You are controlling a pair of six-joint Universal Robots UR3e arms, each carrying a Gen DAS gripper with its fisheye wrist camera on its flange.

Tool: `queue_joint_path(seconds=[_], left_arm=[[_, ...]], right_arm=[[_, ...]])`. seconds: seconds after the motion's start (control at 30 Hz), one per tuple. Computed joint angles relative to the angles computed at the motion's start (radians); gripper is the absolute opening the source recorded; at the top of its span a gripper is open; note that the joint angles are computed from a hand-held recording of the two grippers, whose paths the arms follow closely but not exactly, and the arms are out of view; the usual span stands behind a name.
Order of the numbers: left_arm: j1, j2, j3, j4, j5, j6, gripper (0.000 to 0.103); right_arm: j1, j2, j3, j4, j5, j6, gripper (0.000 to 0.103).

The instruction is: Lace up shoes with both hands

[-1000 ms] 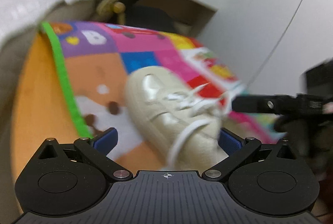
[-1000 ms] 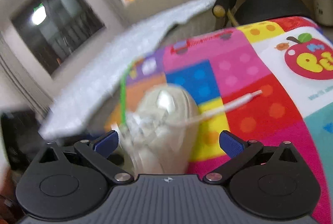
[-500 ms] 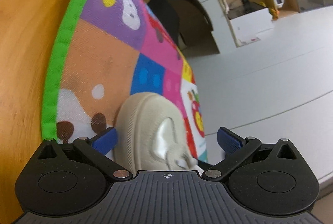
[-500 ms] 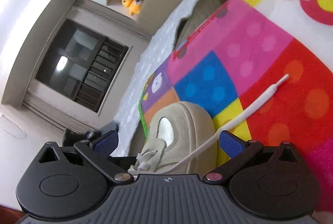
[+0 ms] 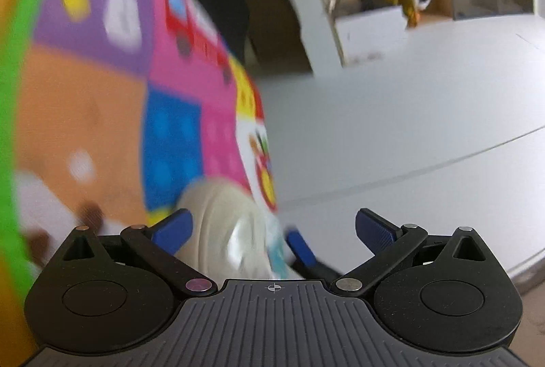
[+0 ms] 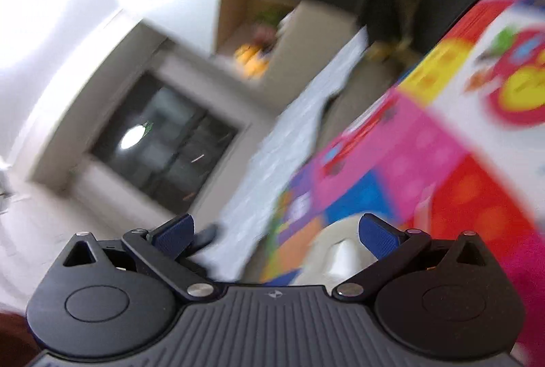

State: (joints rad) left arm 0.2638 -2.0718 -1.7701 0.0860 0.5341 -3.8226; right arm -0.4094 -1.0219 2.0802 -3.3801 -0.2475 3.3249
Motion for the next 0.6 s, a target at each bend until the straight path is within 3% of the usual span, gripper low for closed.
queue_joint_path(seconds=[0.17, 0.23, 0.27, 0.33, 0.47, 0.6], left_arm=[[-0.108, 0.294, -0.169, -0.18, 0.424, 0.388, 0.103], [-0.162, 0.339, -0.252, -0.12, 0.535, 0.452, 0.103], [-0.162, 0.345, -0.312, -0.041, 0.537, 0.438, 0.103], [-0.162, 0.347, -0.427, 0.12, 0.542, 0.411, 0.103], [-0.16, 0.242, -0.542, 0.429, 0.544, 0.29, 0.103], [-0.116, 0.233, -0.541, 0.438, 0.486, 0.268, 0.103]], right_arm=[[-0.035, -0.012, 0.23, -0.266, -0.169, 0.144, 0.103], [-0.049, 0.09, 0.301, -0.568, -0.176, 0.236, 0.103], [-0.05, 0.143, 0.323, -0.714, -0.179, 0.264, 0.103], [-0.022, 0.18, 0.353, -0.823, -0.217, 0.206, 0.103], [-0.007, 0.048, 0.419, -0.625, -0.255, 0.031, 0.103], [-0.047, 0.028, 0.447, -0.58, -0.203, -0.018, 0.103]])
